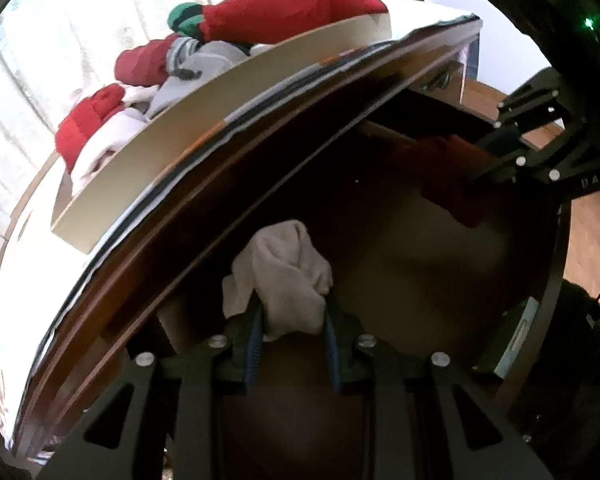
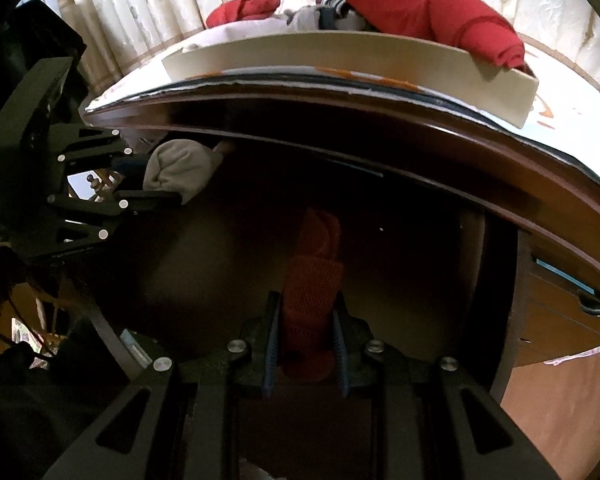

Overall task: Take underwear out of drawer
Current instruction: 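Lift the beige and dark red underwear up out of the drawer with both tools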

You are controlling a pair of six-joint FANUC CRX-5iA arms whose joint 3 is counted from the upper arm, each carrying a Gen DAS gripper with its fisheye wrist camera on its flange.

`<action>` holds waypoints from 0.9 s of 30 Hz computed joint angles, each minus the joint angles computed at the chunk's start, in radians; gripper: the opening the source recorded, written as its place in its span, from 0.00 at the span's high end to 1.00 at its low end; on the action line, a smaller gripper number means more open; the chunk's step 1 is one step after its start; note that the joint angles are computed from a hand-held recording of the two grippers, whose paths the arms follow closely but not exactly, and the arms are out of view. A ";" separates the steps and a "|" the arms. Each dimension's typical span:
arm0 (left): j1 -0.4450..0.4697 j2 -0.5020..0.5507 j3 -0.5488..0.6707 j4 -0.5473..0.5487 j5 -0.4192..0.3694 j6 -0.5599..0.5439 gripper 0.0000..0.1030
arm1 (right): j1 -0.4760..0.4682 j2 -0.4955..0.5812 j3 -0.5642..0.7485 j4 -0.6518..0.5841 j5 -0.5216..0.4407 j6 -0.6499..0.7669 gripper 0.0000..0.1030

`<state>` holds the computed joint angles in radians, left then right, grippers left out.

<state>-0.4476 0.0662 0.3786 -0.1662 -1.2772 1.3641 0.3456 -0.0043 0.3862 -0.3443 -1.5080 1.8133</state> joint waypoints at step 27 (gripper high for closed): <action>-0.071 -0.075 0.063 -0.173 0.062 0.342 0.76 | 0.003 -0.114 -0.009 -0.045 0.131 -0.008 0.75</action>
<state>-0.5182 -0.0092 0.4416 -0.3392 -1.2155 1.7056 0.3490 -0.1188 0.3767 -0.3896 -1.3765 1.8049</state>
